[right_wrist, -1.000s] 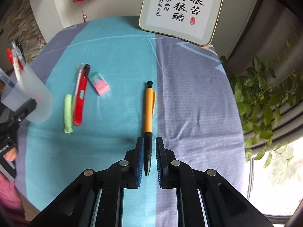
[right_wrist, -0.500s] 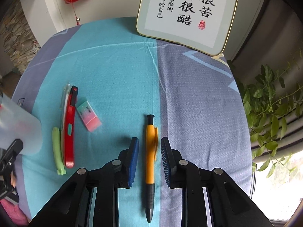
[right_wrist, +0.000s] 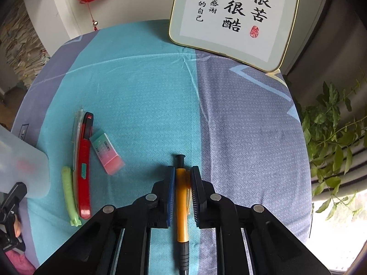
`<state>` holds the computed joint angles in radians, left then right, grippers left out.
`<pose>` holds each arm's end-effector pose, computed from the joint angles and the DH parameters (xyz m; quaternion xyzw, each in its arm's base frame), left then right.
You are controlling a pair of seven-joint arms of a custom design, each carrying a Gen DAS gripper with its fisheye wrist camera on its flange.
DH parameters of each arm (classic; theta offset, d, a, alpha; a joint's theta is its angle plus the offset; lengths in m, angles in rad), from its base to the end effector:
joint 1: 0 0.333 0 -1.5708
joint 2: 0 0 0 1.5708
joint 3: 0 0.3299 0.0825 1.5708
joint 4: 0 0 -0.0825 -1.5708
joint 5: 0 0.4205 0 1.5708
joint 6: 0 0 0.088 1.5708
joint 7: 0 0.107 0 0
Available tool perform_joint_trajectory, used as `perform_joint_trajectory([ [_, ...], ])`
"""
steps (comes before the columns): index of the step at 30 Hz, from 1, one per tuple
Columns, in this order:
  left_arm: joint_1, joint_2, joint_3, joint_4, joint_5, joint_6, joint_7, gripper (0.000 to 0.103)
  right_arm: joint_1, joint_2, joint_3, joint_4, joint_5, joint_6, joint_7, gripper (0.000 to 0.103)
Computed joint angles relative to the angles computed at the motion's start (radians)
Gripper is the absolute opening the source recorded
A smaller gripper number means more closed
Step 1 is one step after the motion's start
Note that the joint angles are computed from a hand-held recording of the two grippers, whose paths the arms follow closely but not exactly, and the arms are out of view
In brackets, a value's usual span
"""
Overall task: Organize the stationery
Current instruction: 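Lift the orange pen with the right tool and lower it into the cup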
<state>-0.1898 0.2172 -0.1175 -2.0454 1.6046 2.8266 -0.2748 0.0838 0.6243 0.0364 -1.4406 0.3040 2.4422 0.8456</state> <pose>0.5825 -0.2356 0.3512 -0.6636 0.6018 -0.3062 0.3221 0.7853 0.0893 0.3589 -0.8704 0.4381 -0.1047 0.1985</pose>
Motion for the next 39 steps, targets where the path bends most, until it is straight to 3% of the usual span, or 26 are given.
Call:
perform_joint_trajectory([
  [9,0.0,0.0,0.001,0.0,0.002,0.0,-0.001,0.075,-0.087,-0.183,0.08,-0.178,0.239,0.086,-0.178,0.014],
  [16,0.0,0.0,0.001,0.0,0.003,0.0,-0.001,0.075,-0.095,-0.332,0.088,-0.306,0.455,0.102,-0.372,0.014],
  [26,0.0,0.0,0.0,0.0,0.003,0.0,-0.002,0.075,-0.061,-0.525,0.038,-0.385,0.792,-0.08,-0.648,0.014],
  [30,0.0,0.0,0.0,0.0,0.003,0.0,-0.002,0.075,-0.013,-0.576,0.01,-0.416,0.824,-0.157,-0.718,0.014],
  [39,0.0,0.0,0.0,0.0,0.004,0.0,-0.002,0.075,0.076,-0.489,0.018,-0.389,0.643,-0.106,-0.591,0.014],
])
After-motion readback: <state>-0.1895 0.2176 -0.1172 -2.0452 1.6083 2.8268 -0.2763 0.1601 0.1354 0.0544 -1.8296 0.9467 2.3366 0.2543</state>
